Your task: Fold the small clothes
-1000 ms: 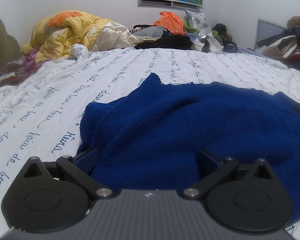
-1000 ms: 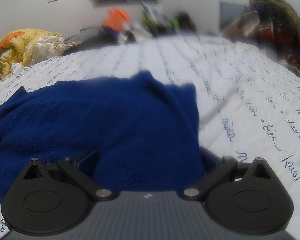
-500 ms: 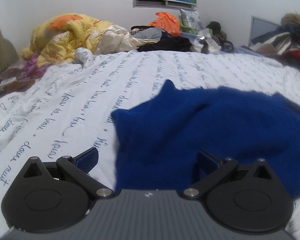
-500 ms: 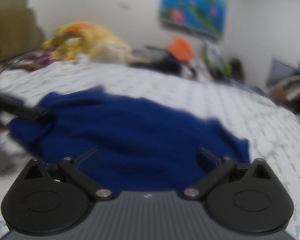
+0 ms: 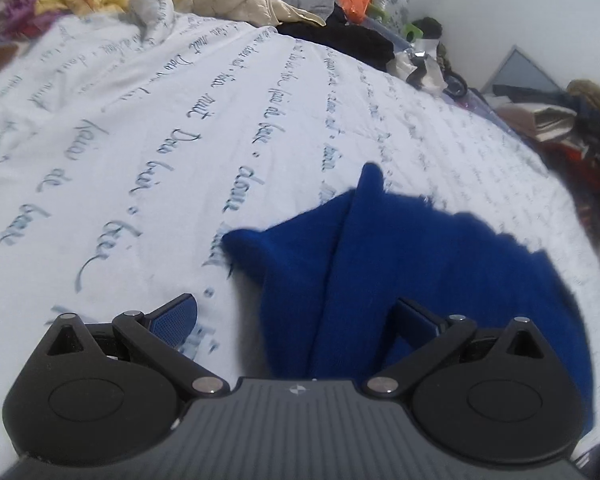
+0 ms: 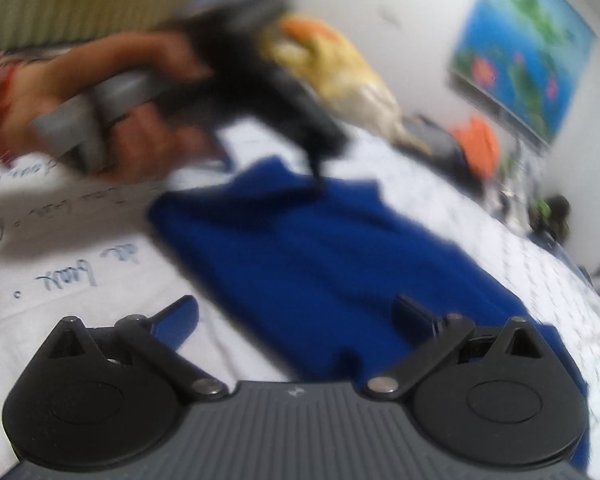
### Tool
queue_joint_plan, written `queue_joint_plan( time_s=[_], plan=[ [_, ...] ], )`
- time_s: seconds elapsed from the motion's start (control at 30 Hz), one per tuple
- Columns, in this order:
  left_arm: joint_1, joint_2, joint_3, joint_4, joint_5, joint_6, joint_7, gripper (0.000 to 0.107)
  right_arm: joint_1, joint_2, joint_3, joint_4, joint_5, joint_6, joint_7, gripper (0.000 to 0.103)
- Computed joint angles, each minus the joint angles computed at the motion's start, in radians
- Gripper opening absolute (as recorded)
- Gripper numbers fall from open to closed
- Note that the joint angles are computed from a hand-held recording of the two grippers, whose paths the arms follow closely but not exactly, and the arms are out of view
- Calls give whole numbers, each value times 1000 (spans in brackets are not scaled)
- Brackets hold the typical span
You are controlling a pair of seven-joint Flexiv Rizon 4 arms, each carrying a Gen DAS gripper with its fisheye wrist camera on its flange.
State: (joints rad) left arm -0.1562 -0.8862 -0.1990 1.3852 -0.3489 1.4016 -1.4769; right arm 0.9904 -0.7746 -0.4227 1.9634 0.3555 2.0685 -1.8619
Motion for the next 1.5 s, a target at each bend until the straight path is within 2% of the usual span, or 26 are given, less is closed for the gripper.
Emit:
queue_joint_plan(
  time_s=[0.07, 0.1, 0.2, 0.27, 0.3, 0.33, 0.37, 0.4, 0.43, 0.47, 0.5, 0.6, 0.7, 0.83, 1.03, 1.27, 1.5],
  plan=[
    [60, -22, -101, -16, -32, -16, 56, 103, 55, -52, -47, -31, 38, 19, -6, 103],
    [73, -33, -129, -27, -47, -22, 77, 102, 94, -84, -88, -53, 73, 17, -9, 103],
    [57, -67, -129, -95, -79, -59, 84, 99, 152, -140, -162, -115, 110, -32, 14, 103],
    [34, -87, -109, -133, -102, -63, 52, 92, 181, -188, -216, -157, 119, -55, 49, 101],
    [25, -98, -98, -158, -110, -75, 34, 90, 192, -212, -240, -173, 115, -59, 62, 96],
    [12, -107, -81, -183, -111, -88, 18, 82, 202, -233, -262, -185, 109, -64, 74, 92],
    [-7, -117, -48, -215, -102, -114, -5, 66, 198, -244, -269, -194, 93, -62, 84, 81],
    [-39, -127, 10, -256, -79, -150, -42, 58, 186, -245, -262, -201, 70, -62, 90, 62],
    [-66, -135, 66, -290, -50, -184, -78, 38, 162, -232, -237, -205, 41, -65, 96, 52],
    [-89, -141, 114, -323, -16, -223, -111, 25, 141, -209, -206, -196, 21, -64, 106, 38],
    [-98, -143, 132, -339, 12, -240, -123, 22, 111, -185, -168, -189, -1, -63, 116, 22],
    [-150, -133, 214, -357, 123, -242, -161, 15, 66, -152, -111, -162, -17, 3, 125, 11],
    [-199, -106, 281, -345, 221, -204, -228, 13, -13, -104, -16, -133, -25, 84, 105, 9],
    [-244, -71, 332, -336, 306, -159, -313, 13, -67, -58, 52, -94, 14, 184, 71, 7],
    [-317, -54, 392, -403, 410, -187, -420, 13, -157, -8, 136, -58, 73, 289, 35, 7],
    [-393, -90, 421, -541, 529, -241, -510, 12, -266, 53, 247, -8, 124, 366, 2, 7],
    [-419, -151, 372, -677, 579, -270, -475, 12, -362, 98, 346, 37, 172, 431, -18, 7]
  ],
)
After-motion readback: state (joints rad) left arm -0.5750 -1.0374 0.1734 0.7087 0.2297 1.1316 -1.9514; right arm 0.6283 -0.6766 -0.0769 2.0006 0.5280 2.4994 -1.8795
